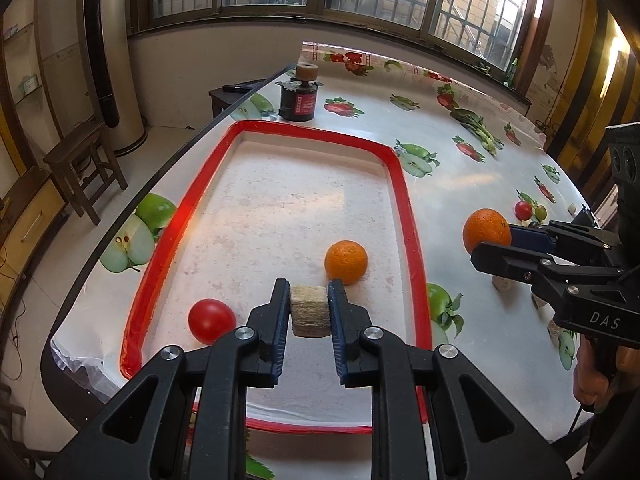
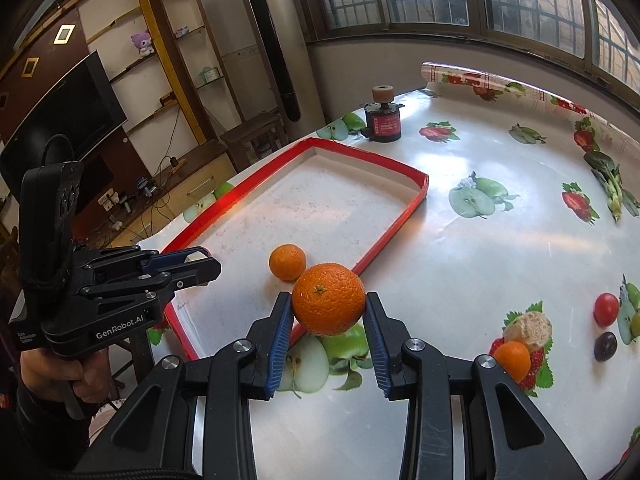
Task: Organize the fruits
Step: 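Carry the cube and orange into the tray and open both grippers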
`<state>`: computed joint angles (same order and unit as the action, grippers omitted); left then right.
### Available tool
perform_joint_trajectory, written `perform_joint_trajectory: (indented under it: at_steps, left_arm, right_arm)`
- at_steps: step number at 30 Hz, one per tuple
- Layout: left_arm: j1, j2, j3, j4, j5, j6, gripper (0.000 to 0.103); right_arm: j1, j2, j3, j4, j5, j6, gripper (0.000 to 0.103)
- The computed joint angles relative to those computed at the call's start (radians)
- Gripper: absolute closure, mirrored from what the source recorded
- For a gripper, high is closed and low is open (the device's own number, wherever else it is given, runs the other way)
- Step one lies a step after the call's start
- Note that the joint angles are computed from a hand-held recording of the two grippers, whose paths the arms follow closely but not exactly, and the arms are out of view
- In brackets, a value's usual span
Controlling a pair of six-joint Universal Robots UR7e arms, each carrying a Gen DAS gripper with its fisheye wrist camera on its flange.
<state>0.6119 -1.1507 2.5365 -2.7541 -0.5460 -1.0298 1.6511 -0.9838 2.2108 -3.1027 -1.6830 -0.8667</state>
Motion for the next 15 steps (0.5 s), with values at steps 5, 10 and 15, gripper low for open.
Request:
perform_joint_trajectory:
  at_steps: [5,10,15]
  left_arm:
    - [0.044,-0.022,-0.005,-0.026,0.011,0.047,0.086]
    - [0.107,-0.027,-0.026,-0.074,0.018,0.123,0.086]
    - [0.172,-0.012,-0.046,-0.149,-0.006,0.188,0.086]
  right_arm:
    - [0.033,0.061,-0.068,0.028,0.000,0.026,0.067]
    - [0.055,0.137,-0.148,0.063,-0.016,0.058,0.067]
    - [0.063,0.214,-0.207,0.061,-0.054,0.074,0.067]
